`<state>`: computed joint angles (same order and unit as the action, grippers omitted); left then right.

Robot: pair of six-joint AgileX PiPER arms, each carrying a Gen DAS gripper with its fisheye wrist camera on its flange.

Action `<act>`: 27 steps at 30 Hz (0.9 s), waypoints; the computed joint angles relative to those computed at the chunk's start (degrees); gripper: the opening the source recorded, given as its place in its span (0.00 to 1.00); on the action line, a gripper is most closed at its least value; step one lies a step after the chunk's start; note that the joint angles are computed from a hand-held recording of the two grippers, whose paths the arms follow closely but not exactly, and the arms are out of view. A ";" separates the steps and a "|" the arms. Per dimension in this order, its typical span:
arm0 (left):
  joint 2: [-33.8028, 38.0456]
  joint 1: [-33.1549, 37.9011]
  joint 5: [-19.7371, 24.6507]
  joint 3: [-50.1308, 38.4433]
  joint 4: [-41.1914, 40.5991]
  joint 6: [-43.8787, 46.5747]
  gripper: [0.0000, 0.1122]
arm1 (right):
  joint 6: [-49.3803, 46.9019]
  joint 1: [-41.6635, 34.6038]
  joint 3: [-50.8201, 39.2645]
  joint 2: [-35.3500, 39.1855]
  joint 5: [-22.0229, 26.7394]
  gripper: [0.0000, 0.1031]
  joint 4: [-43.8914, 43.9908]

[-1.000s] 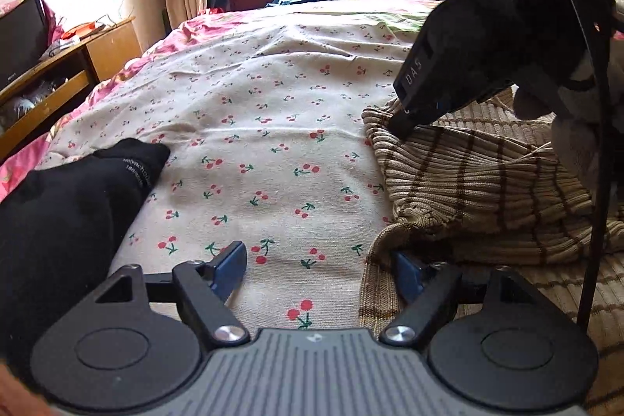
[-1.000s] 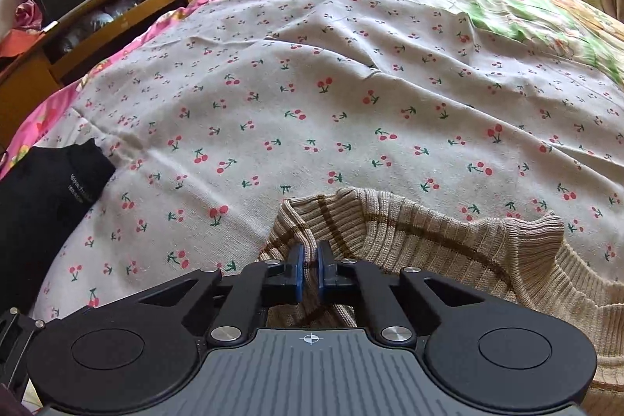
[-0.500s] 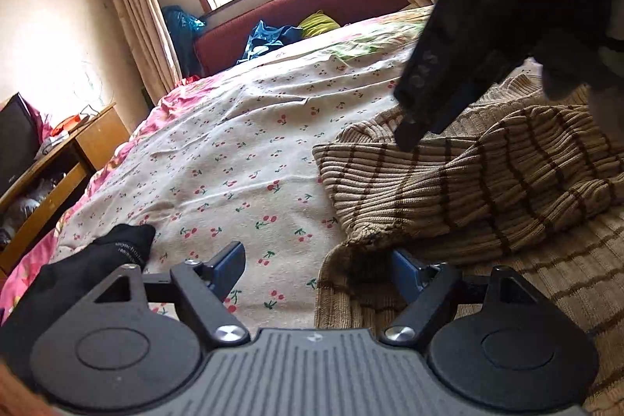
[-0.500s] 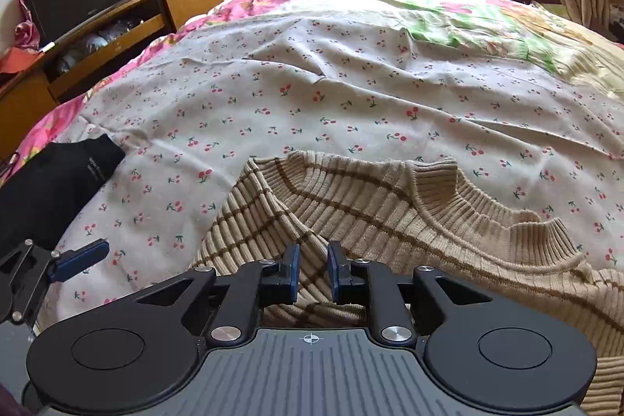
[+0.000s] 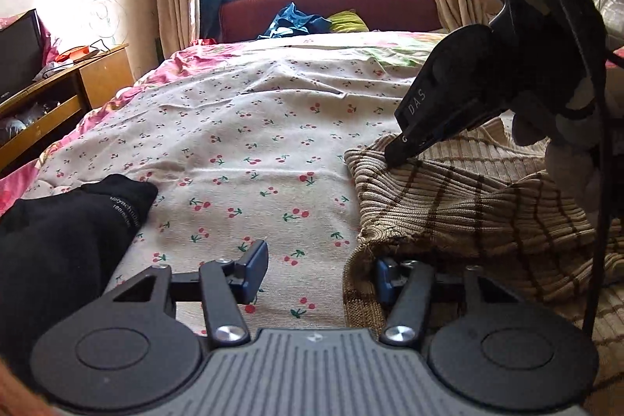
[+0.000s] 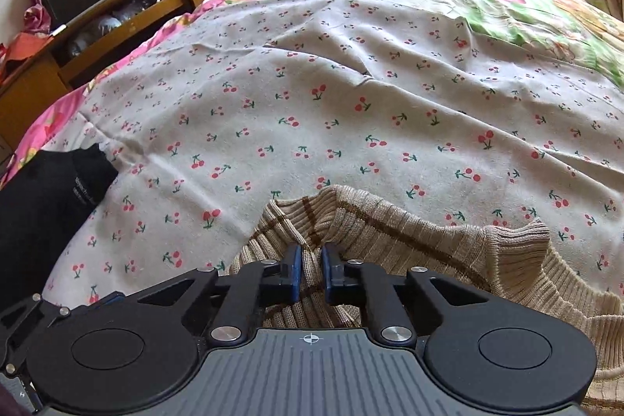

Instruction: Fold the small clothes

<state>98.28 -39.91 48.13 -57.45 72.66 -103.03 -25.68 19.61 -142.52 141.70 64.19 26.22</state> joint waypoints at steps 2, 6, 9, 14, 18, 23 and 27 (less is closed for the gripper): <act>-0.16 0.43 -0.52 0.23 -0.77 -0.06 0.62 | 2.37 0.52 -2.92 1.64 0.40 0.01 -0.66; 0.47 1.92 -1.80 -0.67 -4.31 2.26 0.67 | 2.02 3.12 7.58 -2.07 -8.66 0.01 -4.34; 0.24 2.11 -1.81 -0.42 -4.48 1.55 0.72 | 1.20 3.33 19.44 -8.63 -16.87 0.08 -2.70; 0.60 -0.14 1.81 -1.18 -4.14 2.58 0.73 | -12.55 -2.03 44.25 -25.38 -26.00 0.12 11.24; -0.35 -2.92 5.50 -1.72 -4.69 3.83 0.73 | -18.54 -10.00 59.79 -35.88 -28.42 0.12 15.69; 2.06 -5.45 9.54 -4.91 -6.56 10.50 0.74 | -13.89 -20.02 69.50 -40.92 -31.54 0.15 7.30; 1.39 -8.91 14.42 -5.51 -5.08 10.39 0.74 | -16.92 -28.17 70.60 -41.80 -26.48 0.15 13.19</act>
